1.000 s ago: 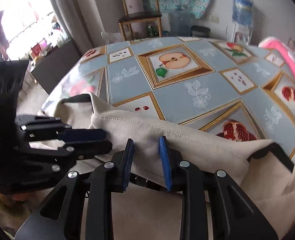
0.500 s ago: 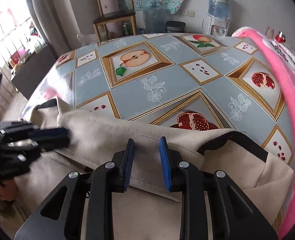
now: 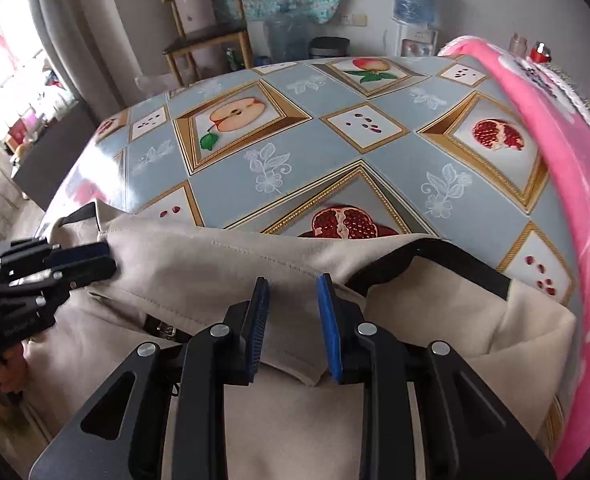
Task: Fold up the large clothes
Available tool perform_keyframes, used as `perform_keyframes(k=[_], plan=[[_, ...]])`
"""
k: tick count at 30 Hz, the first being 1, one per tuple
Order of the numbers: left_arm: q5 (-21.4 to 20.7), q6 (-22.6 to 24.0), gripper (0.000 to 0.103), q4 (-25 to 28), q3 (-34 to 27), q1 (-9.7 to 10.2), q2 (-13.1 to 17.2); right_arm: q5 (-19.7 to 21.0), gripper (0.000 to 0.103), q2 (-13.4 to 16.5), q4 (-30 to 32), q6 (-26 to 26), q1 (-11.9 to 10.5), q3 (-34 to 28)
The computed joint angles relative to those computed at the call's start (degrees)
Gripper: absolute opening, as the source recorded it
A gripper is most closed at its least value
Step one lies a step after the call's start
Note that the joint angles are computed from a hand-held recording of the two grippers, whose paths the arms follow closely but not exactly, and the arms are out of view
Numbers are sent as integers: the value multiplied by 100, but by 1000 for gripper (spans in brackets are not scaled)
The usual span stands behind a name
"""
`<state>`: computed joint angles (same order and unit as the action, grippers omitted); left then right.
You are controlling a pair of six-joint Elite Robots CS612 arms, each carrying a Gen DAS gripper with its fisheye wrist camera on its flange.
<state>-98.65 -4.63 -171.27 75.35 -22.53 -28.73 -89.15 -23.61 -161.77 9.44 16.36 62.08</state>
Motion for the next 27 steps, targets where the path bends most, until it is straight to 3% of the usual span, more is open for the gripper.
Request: perform_keyframes(k=[2, 5, 8, 11, 13, 17, 19, 22, 25, 27], plan=[[11, 18, 19, 1, 25, 1, -15, 500, 26, -46, -309, -91, -2, 88], [70, 48, 19, -9, 54, -11, -30, 824, 27, 9, -202, -329, 63, -31], [151, 24, 19, -17, 112, -24, -74, 519, 28, 216, 408, -546, 161, -379], [-150, -34, 20, -263, 223, 10, -127, 665, 29, 146, 249, -374, 129, -226], [-349, 187, 24, -255, 269, -3, -157, 633, 29, 100, 274, -444, 136, -174], [10, 455, 28, 146, 231, -115, -162, 710, 29, -48, 45, -243, 95, 72], [32, 405, 29, 213, 212, -115, -164, 411, 29, -103, -138, -55, 74, 174], [108, 401, 30, 238, 198, -126, -161, 92, 29, -75, 235, 189, 31, 94], [183, 332, 30, 232, 213, -140, -169, 54, 32, -63, 369, 168, 10, 120], [149, 125, 30, 284, 191, -118, -176, -38, 39, -152, 463, 291, 29, 187]])
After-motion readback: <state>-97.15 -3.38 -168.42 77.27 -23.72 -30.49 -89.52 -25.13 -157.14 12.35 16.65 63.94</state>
